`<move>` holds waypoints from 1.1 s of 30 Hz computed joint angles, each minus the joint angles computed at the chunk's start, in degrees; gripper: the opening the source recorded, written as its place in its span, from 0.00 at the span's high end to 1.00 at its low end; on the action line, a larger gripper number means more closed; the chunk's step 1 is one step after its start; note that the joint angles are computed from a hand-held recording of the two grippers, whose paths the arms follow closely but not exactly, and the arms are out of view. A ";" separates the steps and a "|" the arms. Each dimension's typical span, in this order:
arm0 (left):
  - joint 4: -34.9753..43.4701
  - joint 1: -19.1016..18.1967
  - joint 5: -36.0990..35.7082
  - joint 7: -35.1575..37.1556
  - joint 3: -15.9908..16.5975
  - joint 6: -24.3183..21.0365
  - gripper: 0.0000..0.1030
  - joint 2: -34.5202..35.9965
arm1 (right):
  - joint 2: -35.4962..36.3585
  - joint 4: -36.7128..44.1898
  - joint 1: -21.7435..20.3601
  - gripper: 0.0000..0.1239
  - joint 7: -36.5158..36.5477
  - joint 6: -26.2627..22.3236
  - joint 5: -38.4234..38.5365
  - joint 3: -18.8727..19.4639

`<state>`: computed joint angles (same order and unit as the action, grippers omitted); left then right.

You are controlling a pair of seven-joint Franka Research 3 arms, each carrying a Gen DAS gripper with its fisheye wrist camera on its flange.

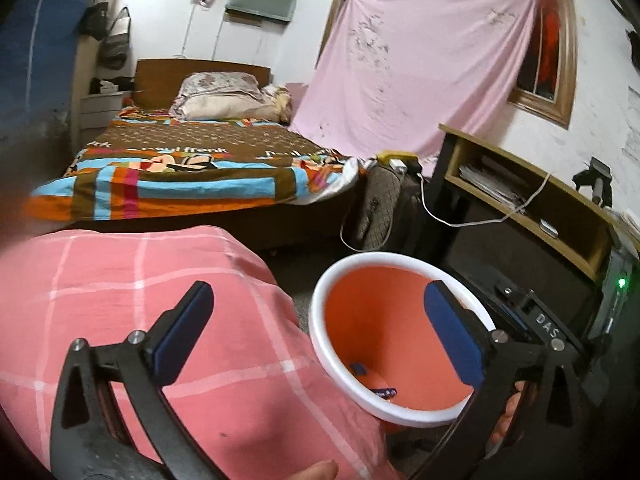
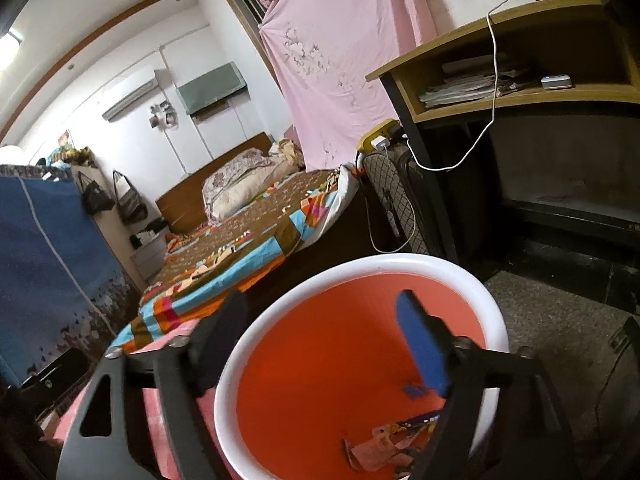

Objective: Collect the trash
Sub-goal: 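Move both open tools back over the pink bedspread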

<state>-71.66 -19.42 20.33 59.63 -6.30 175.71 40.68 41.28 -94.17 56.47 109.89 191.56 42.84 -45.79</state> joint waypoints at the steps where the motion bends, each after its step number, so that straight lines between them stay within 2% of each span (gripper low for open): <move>1: -0.30 -1.12 0.36 -1.40 1.91 0.40 0.14 -0.25 | 0.13 -0.05 0.36 0.35 0.08 -0.26 0.18 -0.50; 5: -1.34 -5.08 3.03 -6.87 8.49 1.55 0.14 -1.05 | 0.94 -0.20 1.79 0.31 1.24 -0.12 0.26 -2.33; 9: -2.12 -7.15 6.04 -11.09 11.86 1.56 0.14 -1.78 | 2.62 0.14 3.99 0.24 1.08 -0.42 0.82 -5.11; 12: -3.33 -10.93 9.88 -17.08 17.99 1.96 0.14 -2.73 | 3.80 0.38 5.28 0.17 1.37 -0.35 0.39 -6.87; 14: -4.13 -11.53 11.85 -19.42 19.25 1.95 0.14 -3.48 | 4.30 0.49 5.86 0.17 1.03 0.36 0.50 -7.48; 17: -6.57 -14.21 15.81 -25.17 23.98 2.80 0.14 -5.07 | 5.67 0.85 7.11 0.17 -0.04 1.36 2.37 -8.94; 23: -11.11 -21.33 24.34 -39.11 35.55 4.49 0.14 -7.50 | 10.61 1.79 11.00 0.17 -0.05 1.06 6.28 -14.92; 27: -14.01 -27.10 30.87 -48.98 43.67 3.86 0.14 -8.73 | 10.89 2.70 10.93 0.17 -2.97 3.14 7.10 -14.18; 29: -15.23 -29.37 34.18 -53.36 46.73 3.72 0.14 -9.19 | 10.20 3.23 10.44 0.17 -5.23 4.13 6.93 -12.87; 32: -16.96 -28.72 36.35 -55.25 45.69 2.74 0.14 -11.01 | 12.35 4.10 12.71 0.17 -7.38 2.01 9.94 -16.12; 33: -17.62 -28.45 37.00 -56.04 45.29 2.49 0.14 -11.65 | 12.14 4.30 12.85 0.17 -7.91 1.99 9.62 -16.10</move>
<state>-89.28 -47.87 57.34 3.60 38.99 178.20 29.03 53.42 -89.86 69.32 101.99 193.55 52.46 -61.89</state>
